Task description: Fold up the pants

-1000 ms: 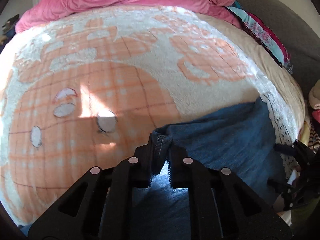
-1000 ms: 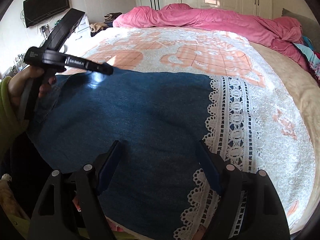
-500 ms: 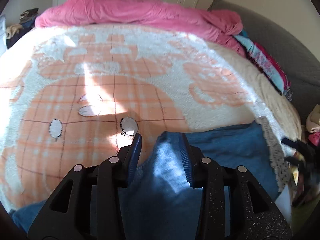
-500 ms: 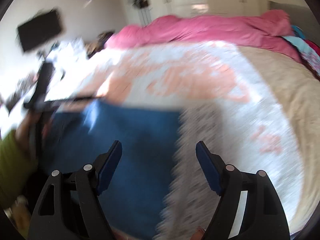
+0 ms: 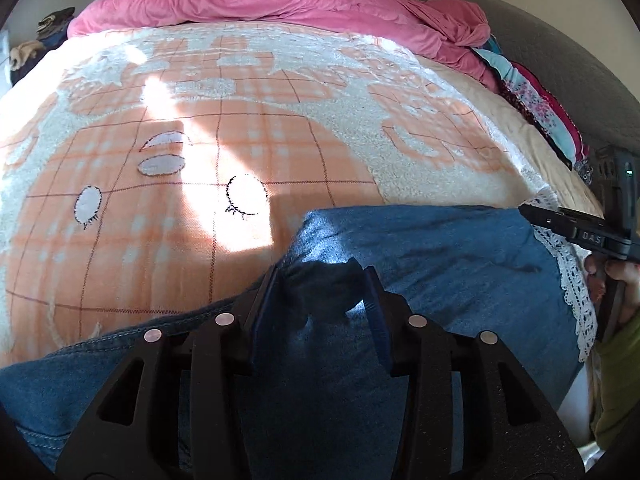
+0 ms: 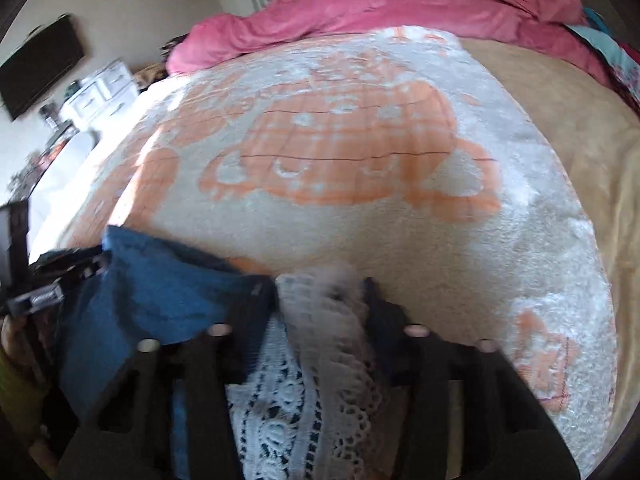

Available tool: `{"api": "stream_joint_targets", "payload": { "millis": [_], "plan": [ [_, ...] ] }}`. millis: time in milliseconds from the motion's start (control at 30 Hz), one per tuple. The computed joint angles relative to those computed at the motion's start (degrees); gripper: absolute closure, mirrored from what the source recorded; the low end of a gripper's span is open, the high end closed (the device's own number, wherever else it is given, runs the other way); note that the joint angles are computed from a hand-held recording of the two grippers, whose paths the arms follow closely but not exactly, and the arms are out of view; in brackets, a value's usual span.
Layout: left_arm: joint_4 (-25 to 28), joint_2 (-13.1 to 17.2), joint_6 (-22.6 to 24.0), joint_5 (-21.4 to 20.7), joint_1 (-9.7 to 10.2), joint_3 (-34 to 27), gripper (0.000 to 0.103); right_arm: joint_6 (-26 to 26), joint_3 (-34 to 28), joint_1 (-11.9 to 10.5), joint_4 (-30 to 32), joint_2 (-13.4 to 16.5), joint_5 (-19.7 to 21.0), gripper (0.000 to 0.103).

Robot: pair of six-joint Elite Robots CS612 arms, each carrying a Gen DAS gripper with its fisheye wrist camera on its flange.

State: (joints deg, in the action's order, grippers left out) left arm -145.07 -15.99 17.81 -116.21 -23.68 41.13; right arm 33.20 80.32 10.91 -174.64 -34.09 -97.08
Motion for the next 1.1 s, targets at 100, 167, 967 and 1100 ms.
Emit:
{"api": "stream_joint_targets", "payload": {
  "millis": [100,167,967,1100],
  "plan": [
    [-1.6,-0.2,-0.8,1.2,-0.15,0.5,0.069,-2.4,0.3,1.2,-2.6,-0.4,-4.6,0.081],
    [-2.4,-0.1,-1.7,2.1,-0.26,0.5,0.069,-3.0,1.0,1.3,-6.2,-0.9,-6.5,0.081],
    [-18.3,-8.2,-7.7,2.0,2.65,15.9,0.044,-1.7,9.5,7.1,-3.7,-6.7,-24.0,0.043],
    [-19.3,-11.3,-6.6,5.2,2.91,22.8,0.042,-4.0,7.6,9.5,-4.5,-4.9,-21.0,0.043]
  ]
}}
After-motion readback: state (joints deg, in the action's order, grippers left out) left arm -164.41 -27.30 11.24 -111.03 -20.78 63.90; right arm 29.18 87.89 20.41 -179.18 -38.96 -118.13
